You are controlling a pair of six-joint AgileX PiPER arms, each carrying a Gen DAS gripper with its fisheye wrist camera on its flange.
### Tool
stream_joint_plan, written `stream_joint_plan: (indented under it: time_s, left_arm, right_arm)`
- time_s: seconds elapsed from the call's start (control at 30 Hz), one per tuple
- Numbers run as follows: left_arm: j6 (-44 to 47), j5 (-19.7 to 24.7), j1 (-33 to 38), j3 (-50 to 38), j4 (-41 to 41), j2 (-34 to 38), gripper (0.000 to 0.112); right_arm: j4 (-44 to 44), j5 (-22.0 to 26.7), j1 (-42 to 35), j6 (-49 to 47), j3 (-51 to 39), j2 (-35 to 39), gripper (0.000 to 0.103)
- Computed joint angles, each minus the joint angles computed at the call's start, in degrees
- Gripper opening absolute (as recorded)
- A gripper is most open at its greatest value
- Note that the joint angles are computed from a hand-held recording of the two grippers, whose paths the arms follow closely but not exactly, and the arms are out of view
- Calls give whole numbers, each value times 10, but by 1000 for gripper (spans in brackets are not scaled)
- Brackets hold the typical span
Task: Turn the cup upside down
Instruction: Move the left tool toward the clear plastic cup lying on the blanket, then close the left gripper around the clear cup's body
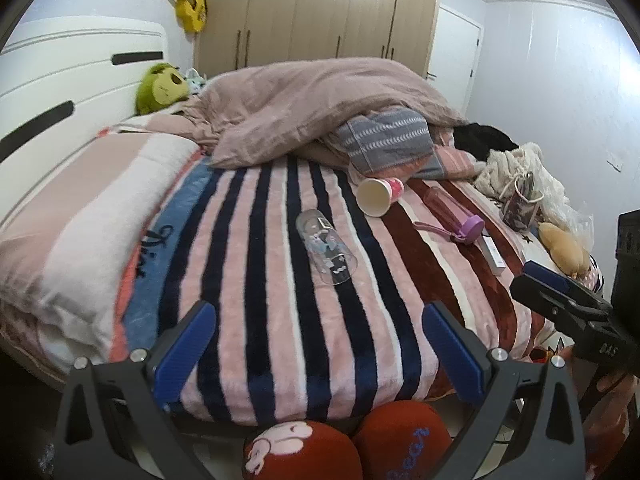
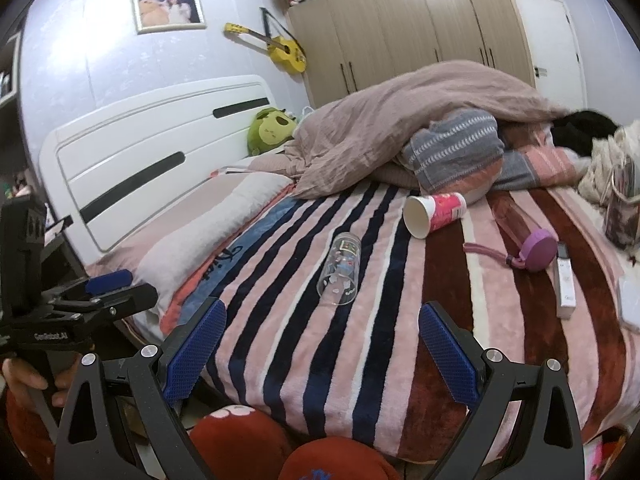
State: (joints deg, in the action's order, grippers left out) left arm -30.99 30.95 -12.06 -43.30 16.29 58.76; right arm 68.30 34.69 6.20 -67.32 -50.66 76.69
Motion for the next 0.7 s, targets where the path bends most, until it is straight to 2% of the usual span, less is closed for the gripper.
stream_joint_plan:
  time_s: [0.17, 0.27, 0.33, 0.43, 0.53, 0.57, 0.6, 0.63, 0.7]
  left_arm:
    - [13, -27, 5, -63, -17, 128, 102]
    - [91, -47, 26, -127, -96, 234, 102]
    - [182, -53, 47, -189, -189, 321, 102]
    - [210, -49, 54, -290, -222, 438, 102]
    - [174, -16, 53, -412, -183, 550, 102]
    - [139, 8, 47, -460, -149, 588, 97]
    - [112, 30, 44, -500, -128, 619, 86]
    - [93, 55, 43, -539, -114, 649, 84]
    - [54, 70, 39, -572, -70, 679, 71]
  right_arm:
    - [49, 12, -35, -46, -37, 91, 97]
    - [61, 22, -52, -58, -73, 156, 97]
    - [57, 29, -64, -57, -100, 205, 97]
    - [48, 39, -79, -42, -141, 268, 97]
    - [40, 46, -93, -31, -178, 322, 97]
    - [39, 45, -96, -29, -186, 334, 97]
    - [38, 44, -97, -26, -191, 342, 97]
    - [35, 45, -99, -21, -199, 354, 97]
    - [33, 47, -100, -19, -210, 369, 97]
